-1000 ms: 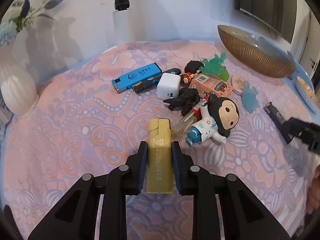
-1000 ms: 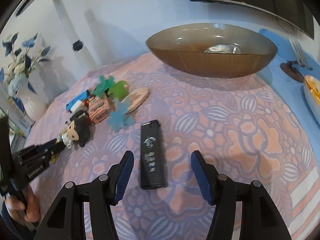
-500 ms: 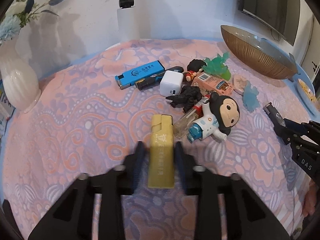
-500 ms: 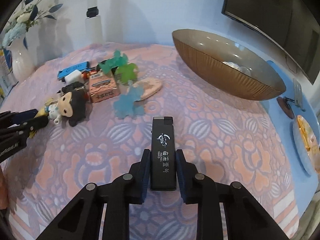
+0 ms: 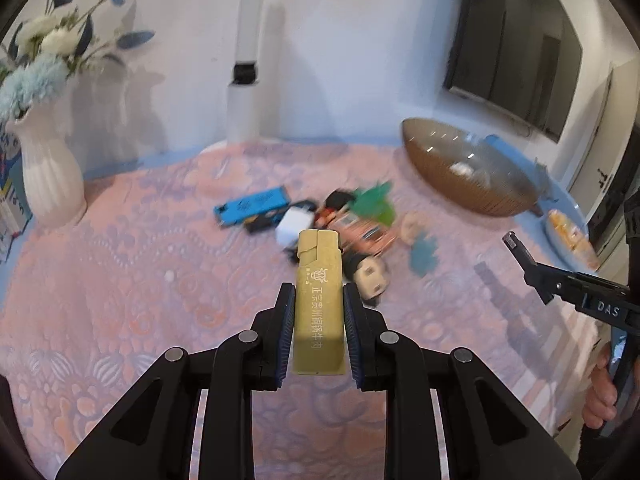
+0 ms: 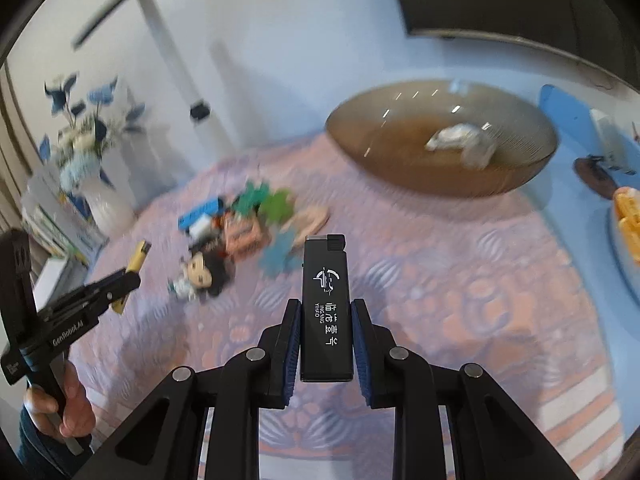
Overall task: Organize rigid objects
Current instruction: 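Carry glue stick and USB stick into the brown bowl and release both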
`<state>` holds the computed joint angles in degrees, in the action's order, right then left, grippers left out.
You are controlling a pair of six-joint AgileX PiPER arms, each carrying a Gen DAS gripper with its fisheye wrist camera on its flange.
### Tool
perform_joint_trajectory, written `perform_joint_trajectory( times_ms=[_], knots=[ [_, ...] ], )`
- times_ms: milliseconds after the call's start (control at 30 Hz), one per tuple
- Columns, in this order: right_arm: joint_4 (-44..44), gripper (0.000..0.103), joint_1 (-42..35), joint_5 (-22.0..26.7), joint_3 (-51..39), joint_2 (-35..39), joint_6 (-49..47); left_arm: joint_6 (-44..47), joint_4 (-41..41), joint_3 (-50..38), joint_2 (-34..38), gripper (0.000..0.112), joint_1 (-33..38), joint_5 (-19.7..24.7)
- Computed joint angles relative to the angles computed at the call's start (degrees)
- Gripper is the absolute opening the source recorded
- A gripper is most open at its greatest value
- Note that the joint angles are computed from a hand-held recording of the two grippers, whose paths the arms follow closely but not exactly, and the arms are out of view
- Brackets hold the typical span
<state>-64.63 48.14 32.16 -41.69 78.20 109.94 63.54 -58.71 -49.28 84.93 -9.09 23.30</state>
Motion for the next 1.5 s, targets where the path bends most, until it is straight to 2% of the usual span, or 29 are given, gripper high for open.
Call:
perform_joint_trajectory(
  times_ms=[100, 200, 333, 433, 467, 567, 633, 767, 867, 900, 933, 967, 1033, 1100, 1200, 1300, 1400, 1467, 1500],
  knots=[
    [0.1, 0.024, 0.9, 4.9, 1.3, -4.8, -0.4, -2.1, 0.4, -1.2, -1.5, 0.021, -3.0, -0.2],
    [1.1, 0.024, -0.7, 8.3, 2.5, -9.8, -2.4, -13.3, 9.8, -5.8, -0.9, 0.021, -8.9, -2.5],
    [5.0, 0.024, -9.3, 7.8, 1.7, -15.0, -9.6, -27.7, 21.4, -16.9, 3.8, 0.021, -16.1, -2.5],
    [9.0, 0.024, -17.1, 9.4, -1.2, -14.4, -15.1, -34.1, 26.8, -23.9, 8.2, 0.021, -20.5, -2.3],
    [10.1, 0.024, -19.8, 7.8, -1.6, -14.0, -16.7, -37.9, 30.1, -26.6, 10.4, 0.021, -22.3, -2.3],
    [17.2, 0.024, -27.4, 1.9, -2.7, -12.9, -25.3, -41.4, 32.2, -33.7, 16.2, 0.021, -24.5, 0.5],
    [22.3, 0.024, -30.5, -0.2, -5.0, -10.5, -31.9, -46.5, 36.9, -39.9, 20.9, 0.021, -26.1, 2.4],
    [28.4, 0.024, -31.9, -1.0, -9.3, -5.6, -41.0, -49.1, 37.5, -49.3, 28.1, 0.021, -26.7, 7.1],
    [30.6, 0.024, -32.1, -1.2, -12.0, -1.5, -44.5, -55.0, 44.4, -56.7, 33.2, 0.021, -28.1, 11.6],
    [30.2, 0.024, -32.0, -1.4, -12.5, -0.6, -44.6, -56.0, 45.8, -60.4, 35.6, 0.023, -28.3, 14.3],
    [28.8, 0.026, -31.8, -1.6, -12.7, -0.1, -43.4, -56.2, 46.1, -61.8, 36.4, 0.039, -28.3, 15.4],
    [27.7, 0.038, -31.5, -1.5, -12.6, 0.0, -42.0, -56.9, 46.9, -62.2, 36.7, 0.047, -28.4, 15.8],
    [26.6, 0.064, -31.3, -1.4, -11.5, -1.1, -39.6, -55.8, 45.1, -57.6, 33.8, 0.073, -27.4, 12.5],
    [20.1, 0.065, -30.0, -1.9, -7.4, -5.3, -31.7, -53.1, 41.5, -51.5, 29.5, 0.075, -25.8, 9.0],
    [17.3, 0.065, -27.2, 0.8, -5.6, -8.7, -28.1, -47.4, 35.3, -45.5, 24.2, 0.075, -22.7, 8.5],
    [16.1, 0.065, -23.0, 1.0, -4.4, -11.5, -26.2, -41.4, 29.2, -36.1, 16.6, 0.077, -19.5, 5.6],
    [12.0, 0.069, -14.1, 5.7, -5.8, -11.5, -22.6, -34.4, 23.0, -25.2, 7.5, 0.087, -15.8, 2.6],
    [8.4, 0.078, -7.4, 8.6, -6.8, -9.8, -19.3, -27.3, 16.0, -17.9, 1.7, 0.090, -12.3, 1.0],
    [6.8, 0.080, -4.7, 10.0, -7.0, -8.8, -17.2, -24.8, 13.8, -14.0, -1.2, 0.093, -10.6, -0.3]
  ],
)
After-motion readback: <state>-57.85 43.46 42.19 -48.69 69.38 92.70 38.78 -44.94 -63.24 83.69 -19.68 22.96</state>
